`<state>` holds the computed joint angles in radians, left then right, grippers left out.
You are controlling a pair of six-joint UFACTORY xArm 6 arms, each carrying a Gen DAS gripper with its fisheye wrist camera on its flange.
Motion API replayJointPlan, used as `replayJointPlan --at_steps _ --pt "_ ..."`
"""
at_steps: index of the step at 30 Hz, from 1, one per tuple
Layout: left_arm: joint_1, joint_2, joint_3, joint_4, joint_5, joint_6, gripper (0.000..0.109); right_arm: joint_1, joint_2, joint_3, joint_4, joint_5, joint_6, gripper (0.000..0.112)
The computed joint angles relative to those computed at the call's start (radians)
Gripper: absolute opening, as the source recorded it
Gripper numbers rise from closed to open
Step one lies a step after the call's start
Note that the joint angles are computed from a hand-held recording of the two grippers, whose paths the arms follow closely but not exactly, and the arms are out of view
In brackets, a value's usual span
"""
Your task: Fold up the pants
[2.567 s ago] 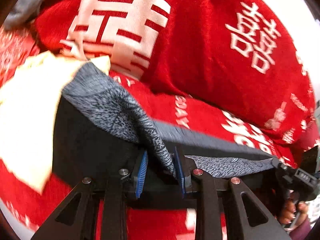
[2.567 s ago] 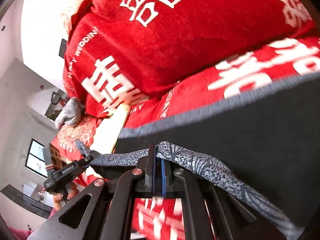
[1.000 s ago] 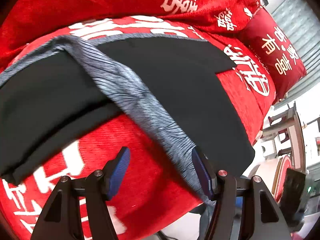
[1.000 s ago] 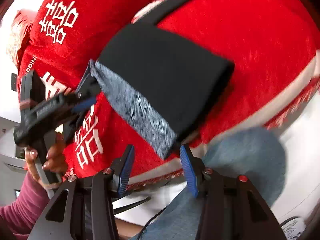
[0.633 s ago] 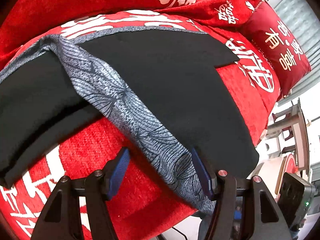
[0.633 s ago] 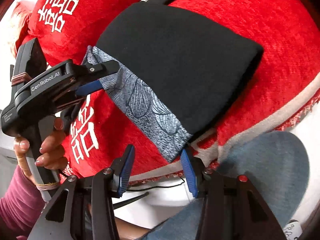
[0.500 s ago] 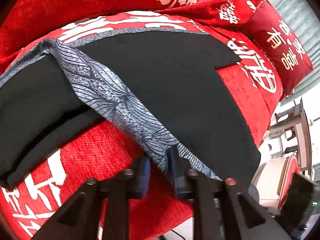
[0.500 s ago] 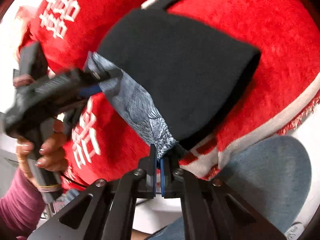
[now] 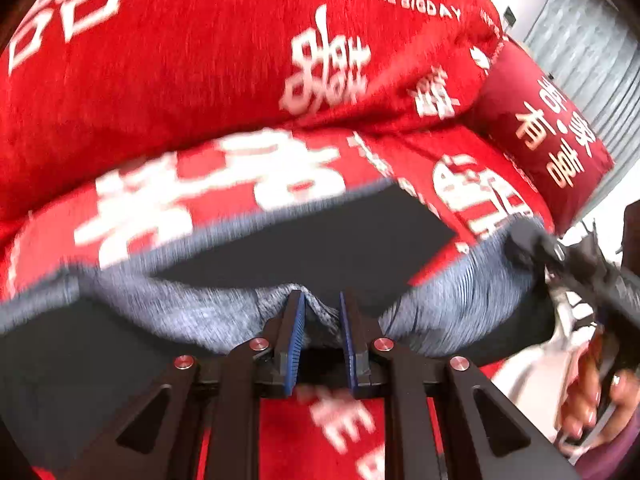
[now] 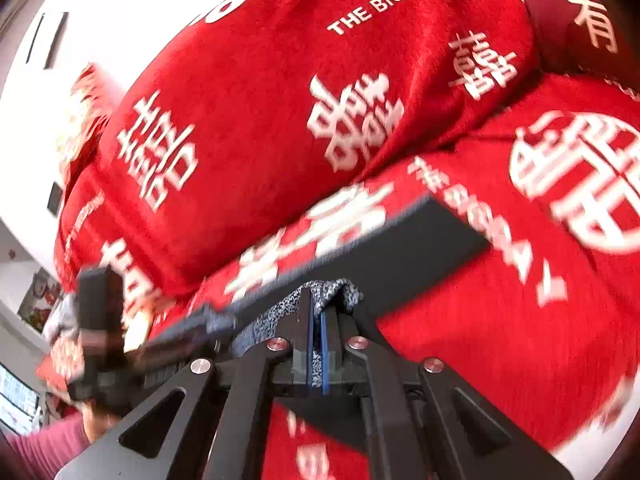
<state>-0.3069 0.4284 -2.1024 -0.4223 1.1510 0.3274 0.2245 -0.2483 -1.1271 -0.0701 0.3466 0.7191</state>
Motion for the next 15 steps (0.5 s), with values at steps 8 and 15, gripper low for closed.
replayJointPlan --at_steps 8,15 --pt "0.010 0.166 -0.220 0.179 -0.050 -0.053 0.077 -0.129 0.401 -0.448 0.035 0.188 -0.069 0.005" --pt "0.093 0.073 -0.017 0.235 -0.156 -0.032 0.078 -0.157 0.471 -0.452 0.053 0.161 -0.031 0.075"
